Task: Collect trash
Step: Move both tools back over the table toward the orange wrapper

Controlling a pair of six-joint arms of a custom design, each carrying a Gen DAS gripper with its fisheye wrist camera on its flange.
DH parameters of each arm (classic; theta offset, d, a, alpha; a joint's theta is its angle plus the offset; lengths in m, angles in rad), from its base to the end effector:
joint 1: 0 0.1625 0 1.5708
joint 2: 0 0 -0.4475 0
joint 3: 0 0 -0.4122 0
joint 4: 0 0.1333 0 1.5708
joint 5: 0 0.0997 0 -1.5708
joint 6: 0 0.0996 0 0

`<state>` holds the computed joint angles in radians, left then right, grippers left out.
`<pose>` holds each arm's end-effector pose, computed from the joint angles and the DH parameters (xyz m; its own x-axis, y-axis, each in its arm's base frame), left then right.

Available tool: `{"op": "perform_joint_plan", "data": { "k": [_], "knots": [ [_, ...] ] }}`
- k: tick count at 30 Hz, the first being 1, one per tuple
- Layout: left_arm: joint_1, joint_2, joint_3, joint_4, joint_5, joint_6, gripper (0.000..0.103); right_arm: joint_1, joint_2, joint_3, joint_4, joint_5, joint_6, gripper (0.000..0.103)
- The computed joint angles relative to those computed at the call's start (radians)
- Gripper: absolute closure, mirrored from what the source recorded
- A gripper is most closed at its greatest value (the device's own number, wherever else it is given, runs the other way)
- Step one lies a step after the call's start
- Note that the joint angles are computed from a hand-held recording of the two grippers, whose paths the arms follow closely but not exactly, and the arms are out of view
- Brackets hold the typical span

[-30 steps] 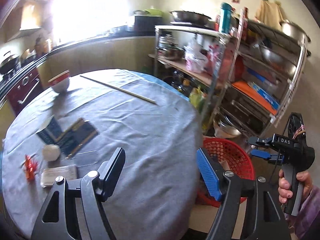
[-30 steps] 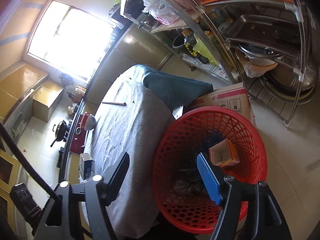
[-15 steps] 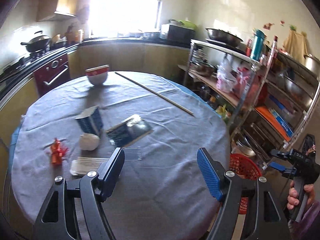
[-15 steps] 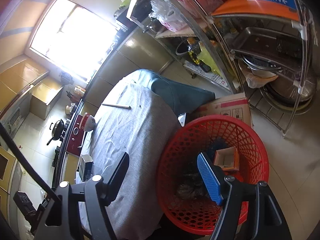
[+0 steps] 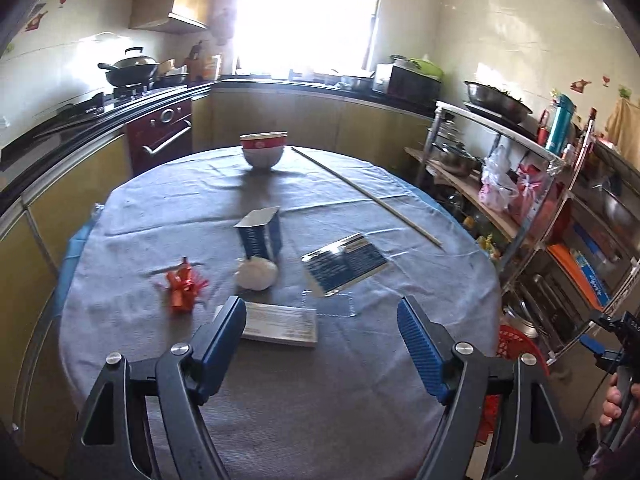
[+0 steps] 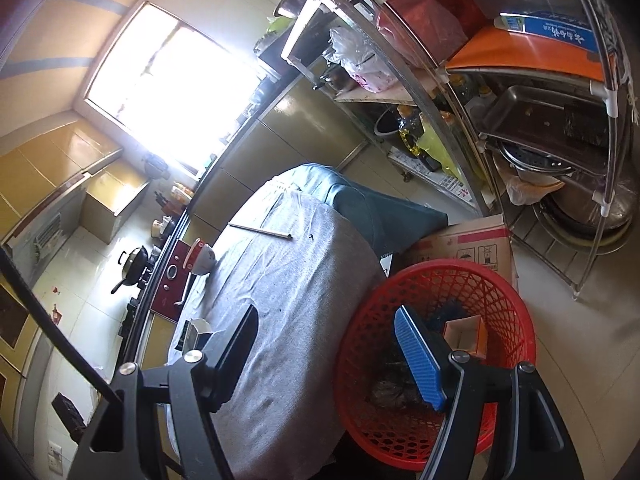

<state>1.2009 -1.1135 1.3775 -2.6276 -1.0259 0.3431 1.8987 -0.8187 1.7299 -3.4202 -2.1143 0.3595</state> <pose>-0.0901 -0.7439 0.4677 -0.7912 0.1871 -0.5822 0.5521 0.6280 -0.5484 0.2984 -0.6231 0.1936 -0.9512 0.3085 0.0025 0.1541 0.4820 -0.8625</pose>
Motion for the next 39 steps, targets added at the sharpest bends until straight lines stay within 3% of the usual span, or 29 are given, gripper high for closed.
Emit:
{"op": "perform_joint_plan", "data": {
  "k": [8, 15, 31, 39],
  "knots": [
    [0.020, 0.003, -0.014, -0.011, 0.056, 0.007, 0.025, -0.001, 0.008, -0.016, 0.033, 0.006, -0.007, 0.029],
    [0.042, 0.009, -0.033, -0.021, 0.117, 0.004, 0.025, 0.000, 0.058, -0.095, 0.112, 0.070, -0.035, 0.029],
    [0.116, 0.037, -0.124, 0.067, 0.206, -0.046, 0.025, 0.039, 0.300, -0.477, 0.467, 0.247, -0.096, 0.029],
    [0.159, 0.091, -0.279, 0.218, 0.143, -0.150, 0.025, 0.056, 0.423, -0.697, 0.615, 0.310, -0.101, 0.029]
  ]
}}
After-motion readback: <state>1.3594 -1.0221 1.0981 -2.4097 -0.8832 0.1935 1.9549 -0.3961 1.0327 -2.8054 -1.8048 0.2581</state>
